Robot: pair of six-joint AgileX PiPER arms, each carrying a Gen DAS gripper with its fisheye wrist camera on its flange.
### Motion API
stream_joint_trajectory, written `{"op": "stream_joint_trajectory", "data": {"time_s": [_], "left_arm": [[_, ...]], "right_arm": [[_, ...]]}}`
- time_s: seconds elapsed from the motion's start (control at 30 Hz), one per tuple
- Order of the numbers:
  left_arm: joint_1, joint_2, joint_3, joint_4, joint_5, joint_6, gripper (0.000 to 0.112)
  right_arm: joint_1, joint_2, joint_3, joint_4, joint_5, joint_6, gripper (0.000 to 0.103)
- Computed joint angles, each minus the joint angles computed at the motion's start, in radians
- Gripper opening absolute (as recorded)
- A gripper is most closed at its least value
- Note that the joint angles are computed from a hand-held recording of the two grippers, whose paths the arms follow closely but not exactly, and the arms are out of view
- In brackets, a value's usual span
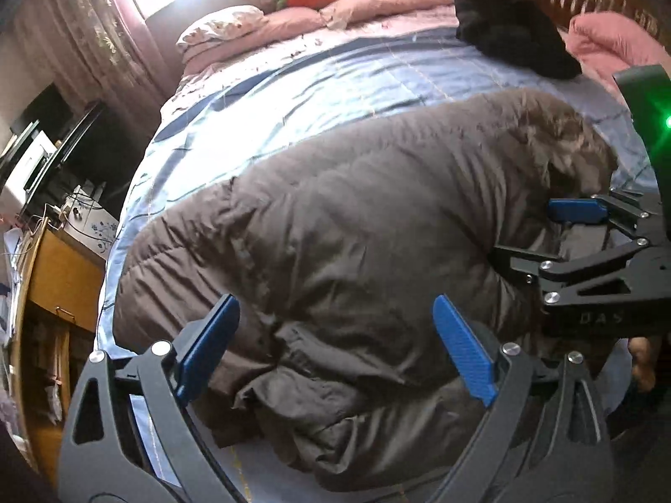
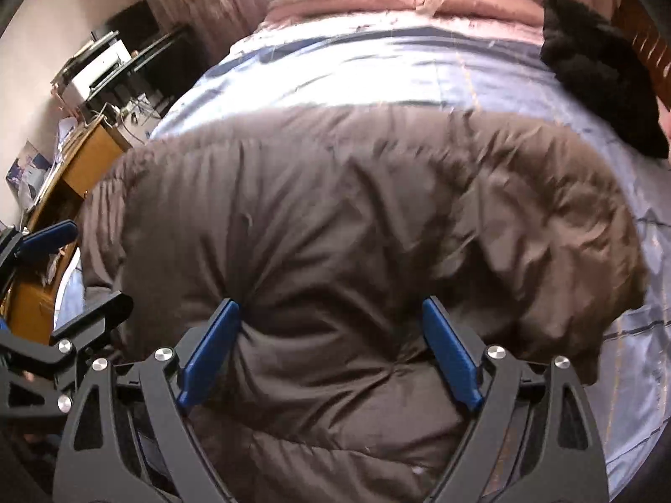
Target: Fold large clothes
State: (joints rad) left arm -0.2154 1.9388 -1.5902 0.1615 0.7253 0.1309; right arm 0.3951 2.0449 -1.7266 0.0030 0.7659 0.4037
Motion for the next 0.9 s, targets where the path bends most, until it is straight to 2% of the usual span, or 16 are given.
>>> {"op": "stream_joint_trajectory", "data": {"time_s": [0.17,0.57,0.67,0.73,0.8,0.87,0.9], "left_arm": [[0.034,0.088,-0.081,-0.028,0.050,0.032,0.091],[0.027,0.126,-0.111,-0.001,0.070,0.007,0.092],[0.023,0.064,-0.096,0.019,0.062,-0.010,0.093],[0.031,-0.027,-0.064,-0.008,0.041,-0.004,0.101],[0.029,-0.103,-0.040,-0.002,0.023,-0.025,0.101],[0.012,-0.182,-0.037,0.079,0.041,-0.117,0.101],[0.005,-0.213,-0.036,0.107,0.053,-0.154,0.101]], "right_arm": [[0.000,0.012,-0.014,0.002,0.017,-0.001,0.089],[0.016,0.047,-0.069,-0.016,0.053,0.019,0.090],[0.019,0.013,-0.108,-0.042,0.118,0.081,0.090],[0.031,-0.037,-0.133,-0.077,0.157,0.145,0.092],[0.067,-0.092,-0.169,-0.166,0.212,0.227,0.101],[0.125,-0.138,-0.203,-0.289,0.273,0.317,0.102],[0.173,-0.150,-0.245,-0.385,0.343,0.368,0.102]]}}
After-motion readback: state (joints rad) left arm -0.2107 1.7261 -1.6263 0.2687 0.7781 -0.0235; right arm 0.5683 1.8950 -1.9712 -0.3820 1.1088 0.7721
